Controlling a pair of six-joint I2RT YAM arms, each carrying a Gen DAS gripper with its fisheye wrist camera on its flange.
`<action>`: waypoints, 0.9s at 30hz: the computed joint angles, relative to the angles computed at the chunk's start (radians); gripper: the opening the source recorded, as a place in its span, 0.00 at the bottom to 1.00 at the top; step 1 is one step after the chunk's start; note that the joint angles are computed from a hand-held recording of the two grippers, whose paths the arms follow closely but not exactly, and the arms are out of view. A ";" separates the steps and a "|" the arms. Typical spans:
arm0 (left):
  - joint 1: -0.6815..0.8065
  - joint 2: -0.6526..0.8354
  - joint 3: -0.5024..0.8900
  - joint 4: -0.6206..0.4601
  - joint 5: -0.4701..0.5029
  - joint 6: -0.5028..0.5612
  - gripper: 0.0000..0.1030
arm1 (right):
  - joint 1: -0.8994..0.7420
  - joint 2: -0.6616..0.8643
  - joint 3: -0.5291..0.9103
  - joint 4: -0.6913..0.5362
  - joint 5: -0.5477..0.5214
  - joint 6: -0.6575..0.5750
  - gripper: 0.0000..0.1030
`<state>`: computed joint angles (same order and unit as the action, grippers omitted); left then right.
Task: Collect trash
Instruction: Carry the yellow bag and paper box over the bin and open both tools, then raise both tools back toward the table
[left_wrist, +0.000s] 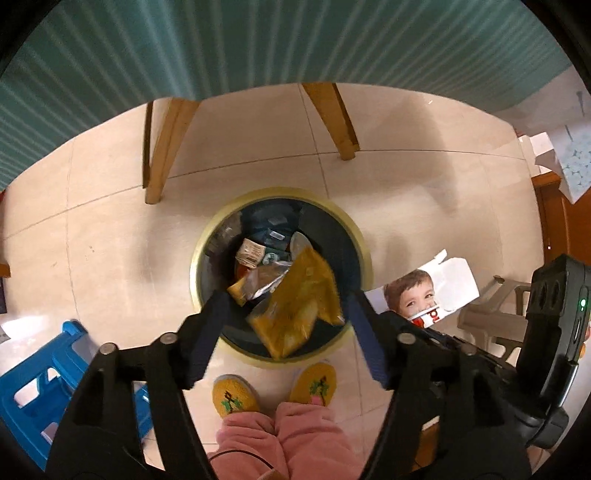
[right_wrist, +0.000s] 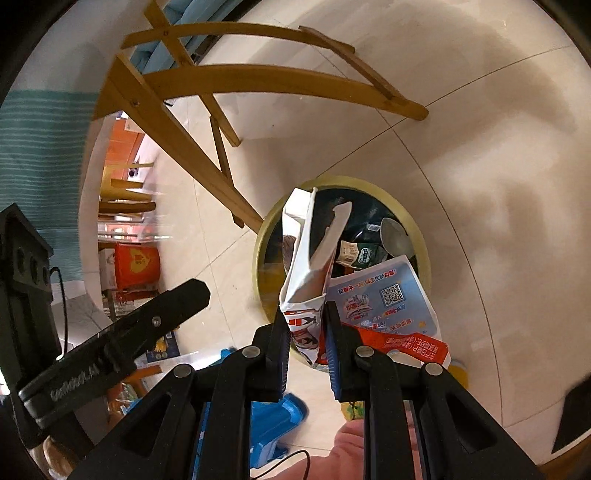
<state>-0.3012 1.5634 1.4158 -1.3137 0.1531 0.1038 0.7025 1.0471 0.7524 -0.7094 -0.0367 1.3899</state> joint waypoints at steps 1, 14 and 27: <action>0.003 0.000 -0.010 0.010 -0.008 0.002 0.65 | -0.003 0.011 0.001 0.009 -0.005 -0.004 0.17; 0.105 -0.026 -0.039 0.030 -0.055 -0.015 0.71 | -0.016 0.125 0.026 0.106 -0.046 -0.035 0.45; 0.164 -0.100 0.095 -0.145 -0.058 -0.010 0.72 | 0.095 0.087 0.266 -0.162 0.074 0.015 0.52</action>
